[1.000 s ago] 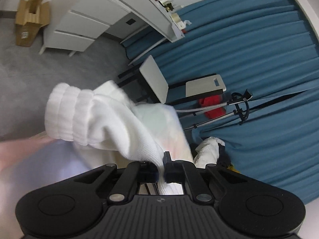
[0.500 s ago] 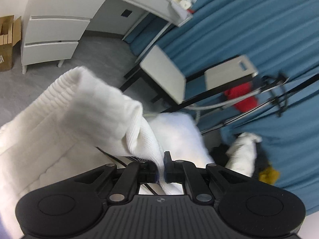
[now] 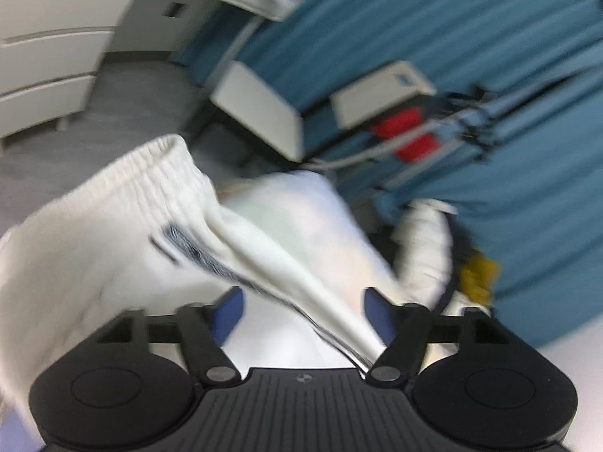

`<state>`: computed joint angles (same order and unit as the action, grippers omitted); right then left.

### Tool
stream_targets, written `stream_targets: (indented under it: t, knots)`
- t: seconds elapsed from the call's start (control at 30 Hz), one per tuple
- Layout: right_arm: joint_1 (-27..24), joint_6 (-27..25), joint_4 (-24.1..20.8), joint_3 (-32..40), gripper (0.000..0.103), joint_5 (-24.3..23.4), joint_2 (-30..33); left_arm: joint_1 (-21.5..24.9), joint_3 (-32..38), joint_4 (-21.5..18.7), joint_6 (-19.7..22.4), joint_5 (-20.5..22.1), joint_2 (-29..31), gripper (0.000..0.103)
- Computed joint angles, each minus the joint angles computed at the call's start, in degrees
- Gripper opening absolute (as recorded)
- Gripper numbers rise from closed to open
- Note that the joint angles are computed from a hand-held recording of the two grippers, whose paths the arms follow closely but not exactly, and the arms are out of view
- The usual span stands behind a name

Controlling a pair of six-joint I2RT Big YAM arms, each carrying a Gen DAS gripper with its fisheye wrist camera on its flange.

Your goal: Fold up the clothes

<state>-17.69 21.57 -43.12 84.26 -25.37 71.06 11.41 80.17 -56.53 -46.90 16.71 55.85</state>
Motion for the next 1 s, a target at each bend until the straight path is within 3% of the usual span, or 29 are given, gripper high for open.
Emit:
stream_targets:
  t: [0.07, 0.17, 0.2, 0.37, 0.43, 0.5, 0.63, 0.67, 0.7, 0.73, 0.77, 0.83, 0.9, 1.0]
  knots:
    - [-2.60, 1.44, -0.45, -2.99, 0.034, -2.37, -3.94, -1.01, -3.03, -0.26, -2.95, -0.10, -5.25, 0.080]
    - [-6.89, 3.04, -3.87, -7.04, 0.061, -6.81, -8.88, -1.21, -8.52, -0.38, -8.23, 1.47, -12.97, 0.081]
    - [-8.33, 3.69, -4.95, -8.56, 0.066, -8.50, -10.33, -1.12, -10.26, -0.53, -9.99, 2.13, -15.54, 0.081]
    - [-12.29, 6.86, -8.61, -14.71, 0.068, -14.79, -14.06, -0.37, -18.59, -1.06, -19.40, 4.43, -23.96, 0.084]
    - [-12.86, 7.90, -9.73, -16.58, 0.068, -16.30, -14.56, -0.28, -19.88, -1.63, -20.57, 3.48, -23.79, 0.084]
    - [-11.05, 10.04, -7.05, -17.50, 0.068, -14.44, -14.10, -0.74, -20.35, -1.72, -21.00, 1.17, -22.45, 0.082]
    - [-7.29, 13.50, -1.40, -18.39, 0.067, -10.14, -12.09, -2.43, -21.20, 3.58, -21.98, -4.56, -19.77, 0.082]
    - [-6.53, 13.83, -0.37, -18.13, 0.065, -9.10, -11.08, -2.93, -21.15, 4.94, -22.54, -6.54, -18.76, 0.081]
    - [-5.82, 14.14, 0.54, -17.84, 0.063, -8.08, -10.09, -4.13, -21.19, 6.47, -23.29, -9.19, -17.82, 0.073]
    - [-4.96, 14.15, 1.47, -17.42, 0.063, -6.54, -9.05, -4.73, -20.99, 7.17, -23.37, -11.09, -16.66, 0.056]
    - [-5.10, 13.44, 1.93, -17.46, 0.058, -5.97, -8.63, -4.95, -20.11, 6.52, -23.12, -12.37, -14.86, 0.050]
    - [-4.63, 13.35, 3.20, -17.48, 0.040, -3.42, -8.06, -4.49, -19.18, 6.61, -24.26, -13.35, -12.44, 0.032]
    - [-5.21, 13.87, 5.07, -18.09, 0.016, -3.05, -8.44, -3.94, -18.53, 7.11, -24.94, -13.68, -11.45, 0.021]
    - [-7.59, 15.53, 11.05, -20.58, 0.013, -6.06, -11.42, -4.74, -16.53, 6.13, -21.15, -16.19, -12.23, 0.013]
